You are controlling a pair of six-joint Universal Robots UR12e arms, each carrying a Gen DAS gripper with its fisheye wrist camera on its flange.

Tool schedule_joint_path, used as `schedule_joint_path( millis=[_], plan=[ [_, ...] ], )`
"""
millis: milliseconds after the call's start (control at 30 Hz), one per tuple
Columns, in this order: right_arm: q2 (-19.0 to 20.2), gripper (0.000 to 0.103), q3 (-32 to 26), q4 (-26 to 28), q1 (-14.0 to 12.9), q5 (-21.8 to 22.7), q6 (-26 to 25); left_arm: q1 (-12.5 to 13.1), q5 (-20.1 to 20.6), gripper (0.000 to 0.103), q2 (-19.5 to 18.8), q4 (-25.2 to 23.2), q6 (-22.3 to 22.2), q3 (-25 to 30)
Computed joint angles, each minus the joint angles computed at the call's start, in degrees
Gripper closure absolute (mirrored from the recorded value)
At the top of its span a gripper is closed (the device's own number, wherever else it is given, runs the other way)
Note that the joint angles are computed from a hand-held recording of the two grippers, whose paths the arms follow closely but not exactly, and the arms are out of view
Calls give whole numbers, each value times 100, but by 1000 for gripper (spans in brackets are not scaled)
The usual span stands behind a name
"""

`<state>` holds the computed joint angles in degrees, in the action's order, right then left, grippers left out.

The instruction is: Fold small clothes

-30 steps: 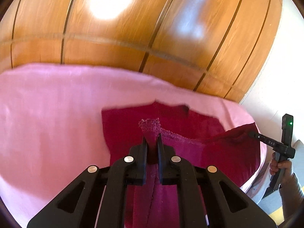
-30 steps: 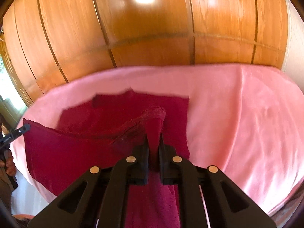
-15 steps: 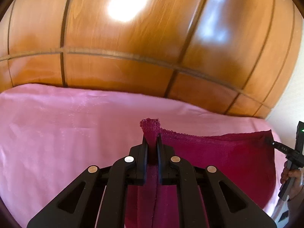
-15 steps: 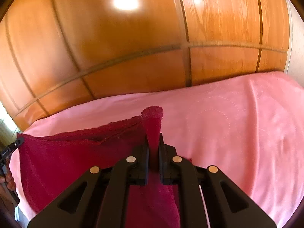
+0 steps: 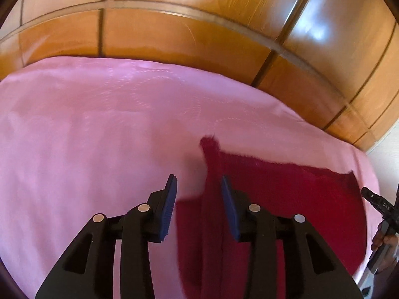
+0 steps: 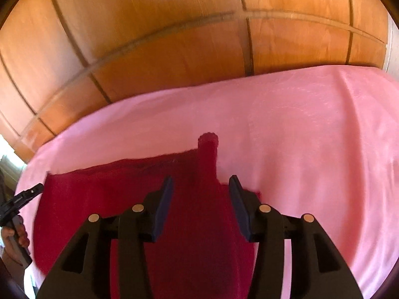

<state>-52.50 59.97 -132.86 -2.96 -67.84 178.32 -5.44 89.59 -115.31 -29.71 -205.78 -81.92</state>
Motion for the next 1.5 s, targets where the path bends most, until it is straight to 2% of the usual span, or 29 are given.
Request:
schedule_joint_path(
  millis=[100,133,167,333,433,500,533,600,667,767,833,867,900,933,967,1133,1267,1367,1467,1500],
  plan=[
    [-438,49,656,-150,-177,333,12,17,-254,65,364,266,60,-551],
    [-565,48,845,-134,-244,456,14,27,-369,51,479,363,57,-738],
    [-720,48,1079,-107,-311,575,28,28,-461,43,618,530,27,-979],
    [-1226,46,1926,104,-461,857,-111,36,-928,42,1084,953,-177,-1807],
    [-1301,46,2102,200,-442,948,-108,33,-1213,42,1227,1233,-206,-2137],
    [-1319,49,2198,94,-375,713,-99,0,-1364,42,1302,1327,-60,-2293],
    [-1313,51,2201,91,-350,618,-86,-30,-1388,42,1321,1330,71,-2327],
    [-1320,63,2202,75,-321,459,-71,-83,-1424,42,1327,1260,387,-2346],
    [-1298,68,2146,111,-311,371,-56,-163,-1244,40,1275,1209,602,-2294],
    [-1283,71,2134,139,-322,339,-74,-230,-959,40,1173,1237,648,-2225],
    [-1296,73,2142,153,-299,238,-157,-214,-987,40,1086,1491,660,-2207],
    [-1294,78,2112,198,-284,173,-235,-195,-1035,42,1050,1537,707,-2184],
    [-1293,80,2094,218,-273,129,-279,-168,-1135,51,1023,1510,756,-2161],
    [-1305,82,2068,223,-243,21,-387,-120,-1300,77,998,1400,824,-2119],
    [-1305,86,2043,172,-213,-81,-476,-96,-1340,89,1002,1416,818,-2123],
    [-1475,90,2128,-81,-294,44,-663,-19,-1645,94,1155,1590,970,-2290],
    [-1615,91,2284,203,-348,45,-811,6,-2027,94,1381,1513,860,-2552],
    [-1808,91,2521,508,-404,95,-1050,-39,-2034,94,1601,1352,831,-2770],
    [-1906,90,2659,720,-452,147,-1188,-35,-2097,93,1719,1255,533,-2903],
    [-1923,87,2680,680,-454,153,-1173,-20,-2146,92,1728,1209,480,-2896]
  ],
)
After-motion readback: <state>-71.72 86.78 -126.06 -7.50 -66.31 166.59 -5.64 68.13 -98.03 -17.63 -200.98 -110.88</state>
